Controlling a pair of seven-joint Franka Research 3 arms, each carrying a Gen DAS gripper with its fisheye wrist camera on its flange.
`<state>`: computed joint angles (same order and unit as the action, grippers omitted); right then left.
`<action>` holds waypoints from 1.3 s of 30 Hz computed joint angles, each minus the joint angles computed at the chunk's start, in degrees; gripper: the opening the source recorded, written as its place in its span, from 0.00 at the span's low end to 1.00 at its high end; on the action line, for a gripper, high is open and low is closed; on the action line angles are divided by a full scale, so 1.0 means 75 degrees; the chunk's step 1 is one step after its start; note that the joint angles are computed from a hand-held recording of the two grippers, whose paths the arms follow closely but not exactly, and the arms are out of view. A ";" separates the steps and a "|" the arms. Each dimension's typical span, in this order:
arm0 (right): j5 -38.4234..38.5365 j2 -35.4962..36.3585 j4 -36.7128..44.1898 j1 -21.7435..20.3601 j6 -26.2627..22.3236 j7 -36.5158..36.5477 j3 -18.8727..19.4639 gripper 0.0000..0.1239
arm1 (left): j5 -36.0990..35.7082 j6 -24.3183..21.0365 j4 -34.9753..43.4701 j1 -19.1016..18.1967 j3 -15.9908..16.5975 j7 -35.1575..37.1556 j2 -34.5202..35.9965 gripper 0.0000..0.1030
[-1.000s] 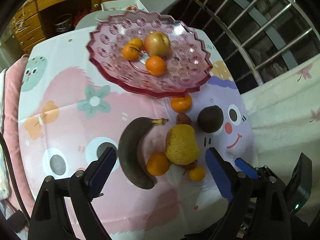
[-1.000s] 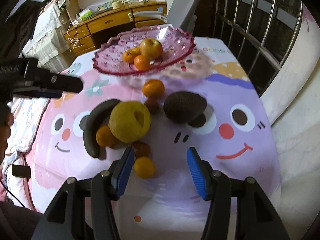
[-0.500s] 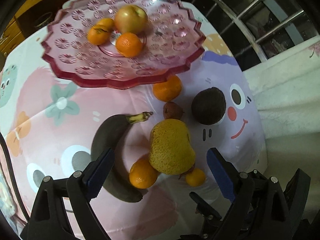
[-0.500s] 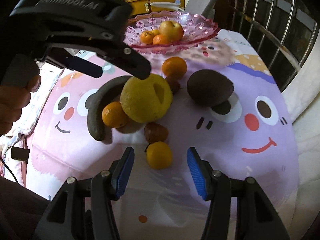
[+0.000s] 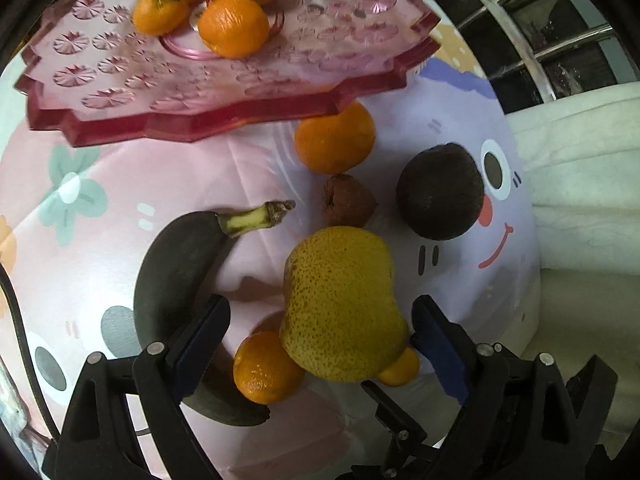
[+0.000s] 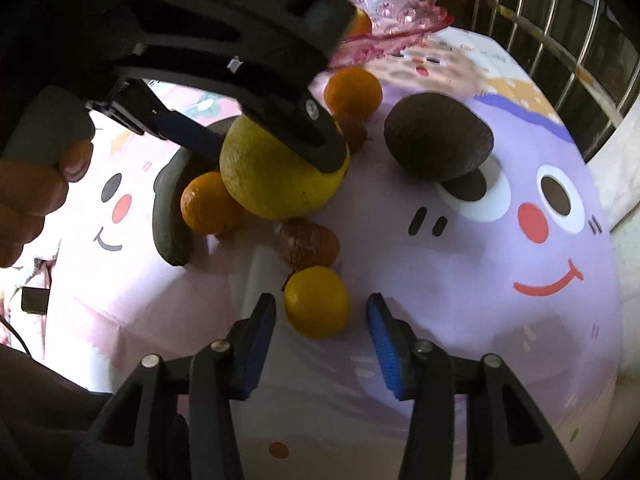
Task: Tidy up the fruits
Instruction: 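Grasp the yellow pear with the left gripper while the right gripper grasps the small orange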
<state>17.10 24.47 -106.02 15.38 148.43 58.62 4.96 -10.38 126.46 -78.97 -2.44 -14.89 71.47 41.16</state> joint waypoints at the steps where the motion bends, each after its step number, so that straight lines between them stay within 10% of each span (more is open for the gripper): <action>1: -0.0049 0.0000 -0.0013 0.0019 0.0019 -0.0035 -0.0007 0.35 | 0.0022 -0.0058 0.0085 -0.0014 0.0002 0.0009 0.0060 0.83; 10: -0.0084 0.0097 0.0259 0.0001 -0.0378 -0.0211 0.0003 0.25 | -0.0416 -0.0200 0.0337 0.0179 -0.0213 0.0197 0.0271 0.58; 39: -0.0533 -0.0012 0.1371 -0.0256 -0.0918 -0.0294 -0.0220 0.25 | -0.0811 0.0787 -0.2174 0.0224 0.0132 -0.0883 -0.2217 0.57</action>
